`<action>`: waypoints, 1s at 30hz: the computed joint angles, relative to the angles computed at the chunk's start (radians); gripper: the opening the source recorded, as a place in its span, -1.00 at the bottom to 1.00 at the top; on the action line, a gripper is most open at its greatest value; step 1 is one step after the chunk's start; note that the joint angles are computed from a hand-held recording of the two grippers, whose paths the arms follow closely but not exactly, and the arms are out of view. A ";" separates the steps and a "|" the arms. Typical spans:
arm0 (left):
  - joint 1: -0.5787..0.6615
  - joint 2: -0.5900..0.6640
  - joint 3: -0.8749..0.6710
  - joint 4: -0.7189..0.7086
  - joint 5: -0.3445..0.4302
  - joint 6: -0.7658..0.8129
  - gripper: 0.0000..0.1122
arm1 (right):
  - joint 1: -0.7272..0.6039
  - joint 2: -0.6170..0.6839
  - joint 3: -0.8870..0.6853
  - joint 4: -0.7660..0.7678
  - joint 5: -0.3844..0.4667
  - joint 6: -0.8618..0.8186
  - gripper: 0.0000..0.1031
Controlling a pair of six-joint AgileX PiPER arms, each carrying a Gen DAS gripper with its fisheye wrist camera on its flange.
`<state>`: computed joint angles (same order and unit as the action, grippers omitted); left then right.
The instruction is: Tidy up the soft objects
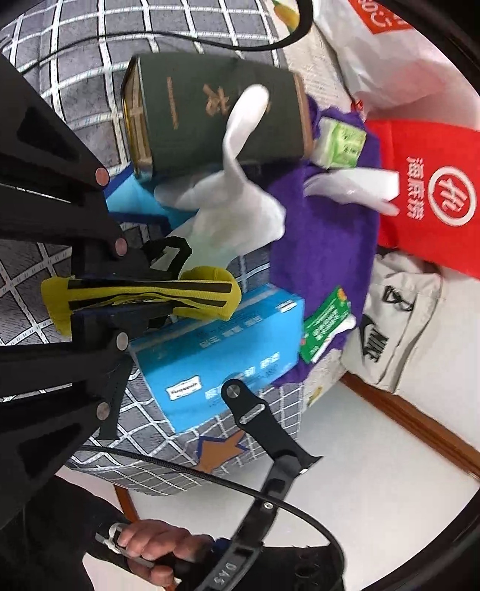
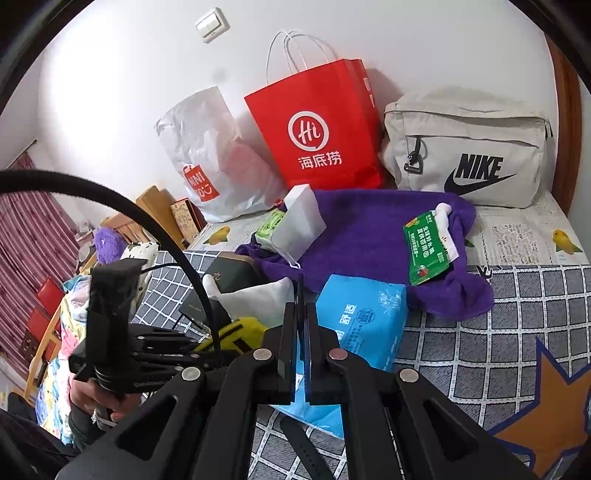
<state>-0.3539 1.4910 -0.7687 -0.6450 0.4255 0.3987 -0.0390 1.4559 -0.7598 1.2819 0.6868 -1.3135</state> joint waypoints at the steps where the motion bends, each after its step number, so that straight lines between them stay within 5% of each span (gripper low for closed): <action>1: 0.008 -0.007 -0.001 -0.001 0.005 0.003 -0.82 | -0.003 0.001 -0.004 0.003 0.002 -0.003 -0.94; 30: 0.091 0.045 -0.291 0.111 0.115 -0.054 -0.85 | 0.004 0.190 -0.264 0.009 -0.043 0.031 -0.94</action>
